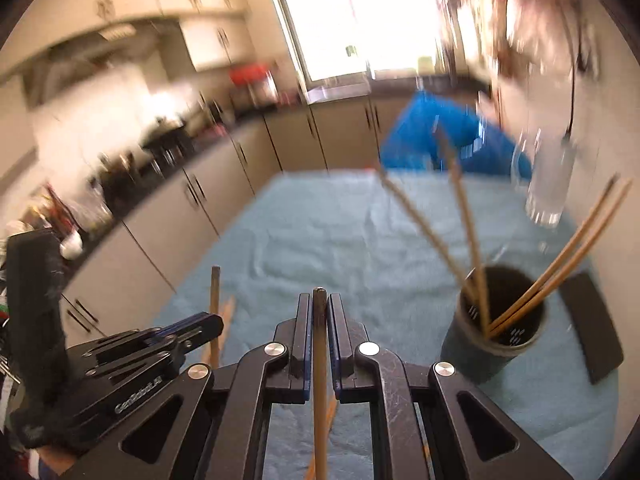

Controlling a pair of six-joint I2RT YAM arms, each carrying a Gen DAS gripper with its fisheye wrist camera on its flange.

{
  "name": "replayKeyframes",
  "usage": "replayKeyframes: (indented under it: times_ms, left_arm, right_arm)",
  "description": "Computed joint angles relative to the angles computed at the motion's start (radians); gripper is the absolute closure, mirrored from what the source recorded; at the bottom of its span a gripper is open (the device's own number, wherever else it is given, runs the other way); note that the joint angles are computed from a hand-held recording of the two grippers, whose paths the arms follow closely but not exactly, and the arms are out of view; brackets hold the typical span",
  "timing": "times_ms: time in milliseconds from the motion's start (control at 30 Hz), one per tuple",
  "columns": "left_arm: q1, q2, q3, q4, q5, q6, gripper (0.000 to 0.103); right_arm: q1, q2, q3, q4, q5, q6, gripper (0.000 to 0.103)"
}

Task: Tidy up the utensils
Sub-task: 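Lift the grasped chopsticks upright with both tools toward the black holder, then carry the upright chopsticks with both tools over the black holder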

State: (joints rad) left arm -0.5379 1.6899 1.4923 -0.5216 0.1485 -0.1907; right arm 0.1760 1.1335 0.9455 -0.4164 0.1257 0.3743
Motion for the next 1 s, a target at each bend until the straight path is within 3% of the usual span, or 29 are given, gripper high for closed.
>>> replayKeyframes:
  times_ms: [200, 333, 1000]
  left_arm:
    - [-0.035, -0.110, -0.062, 0.027, -0.035, 0.022, 0.097]
    - [-0.055, -0.133, -0.063, 0.027, -0.049, 0.028, 0.097]
    - [-0.095, -0.166, -0.033, -0.019, -0.060, 0.024, 0.097]
  right_arm:
    - [0.100, -0.253, -0.138, 0.059, 0.136, -0.008, 0.095]
    - [0.128, -0.316, -0.171, 0.061, 0.181, 0.012, 0.095]
    - [0.039, -0.506, -0.172, -0.017, 0.170, 0.024, 0.095]
